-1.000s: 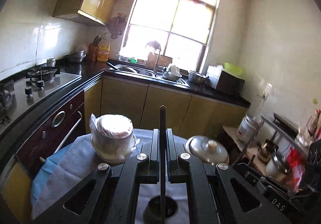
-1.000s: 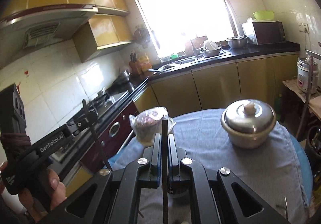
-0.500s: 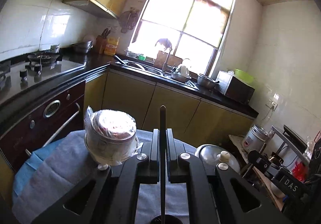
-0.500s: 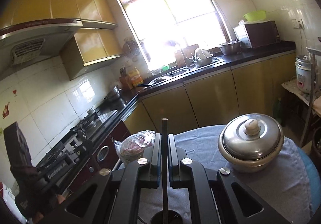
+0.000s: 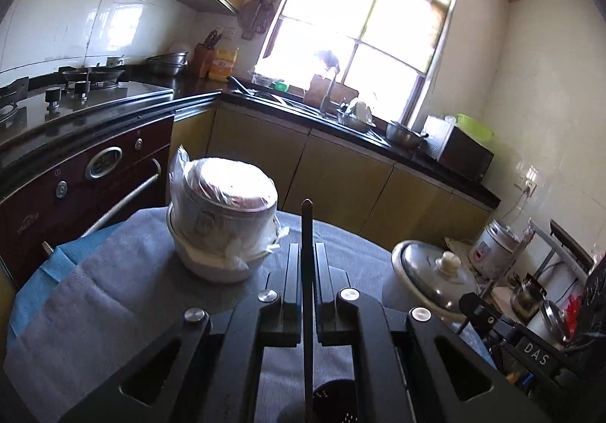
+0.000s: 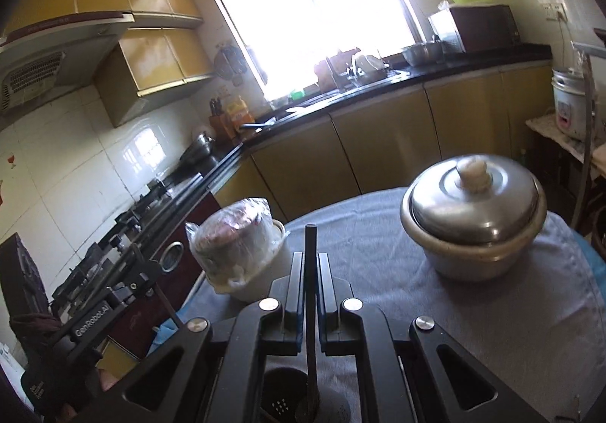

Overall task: Organize utensils
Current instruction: 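Carry both held chopsticks upright over the black utensil cup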

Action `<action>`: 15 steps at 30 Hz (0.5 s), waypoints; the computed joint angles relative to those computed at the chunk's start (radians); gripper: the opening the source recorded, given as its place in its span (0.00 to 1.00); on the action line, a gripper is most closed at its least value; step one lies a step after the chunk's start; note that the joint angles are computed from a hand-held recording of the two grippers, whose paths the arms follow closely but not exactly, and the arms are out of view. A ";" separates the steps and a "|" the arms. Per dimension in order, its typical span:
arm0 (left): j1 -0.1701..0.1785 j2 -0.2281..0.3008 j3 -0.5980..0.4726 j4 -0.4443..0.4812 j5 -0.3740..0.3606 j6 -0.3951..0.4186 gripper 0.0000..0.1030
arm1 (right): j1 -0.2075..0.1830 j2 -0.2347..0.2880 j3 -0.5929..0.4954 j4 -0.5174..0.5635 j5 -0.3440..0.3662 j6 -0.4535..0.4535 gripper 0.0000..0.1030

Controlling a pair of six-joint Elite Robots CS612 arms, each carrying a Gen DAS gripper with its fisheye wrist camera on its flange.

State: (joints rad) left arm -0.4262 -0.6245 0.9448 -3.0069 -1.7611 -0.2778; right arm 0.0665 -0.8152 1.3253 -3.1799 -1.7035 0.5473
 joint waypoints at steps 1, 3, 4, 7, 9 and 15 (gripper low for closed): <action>-0.001 -0.003 0.006 0.000 0.004 0.005 0.05 | 0.000 0.000 0.002 0.000 0.001 0.001 0.06; -0.003 -0.006 0.018 0.001 0.005 0.015 0.05 | 0.001 -0.001 0.006 0.003 0.004 0.003 0.06; -0.004 -0.008 0.023 0.003 0.006 0.016 0.05 | 0.001 0.000 0.007 0.000 0.007 0.003 0.06; -0.005 -0.012 0.036 0.007 0.010 0.020 0.06 | 0.002 -0.001 0.011 0.001 0.010 0.004 0.06; -0.002 -0.011 0.035 0.017 0.011 0.016 0.06 | 0.001 -0.001 0.008 0.008 0.015 0.005 0.06; 0.001 -0.012 0.035 0.040 0.005 0.014 0.07 | 0.002 0.002 0.008 0.021 0.026 0.017 0.06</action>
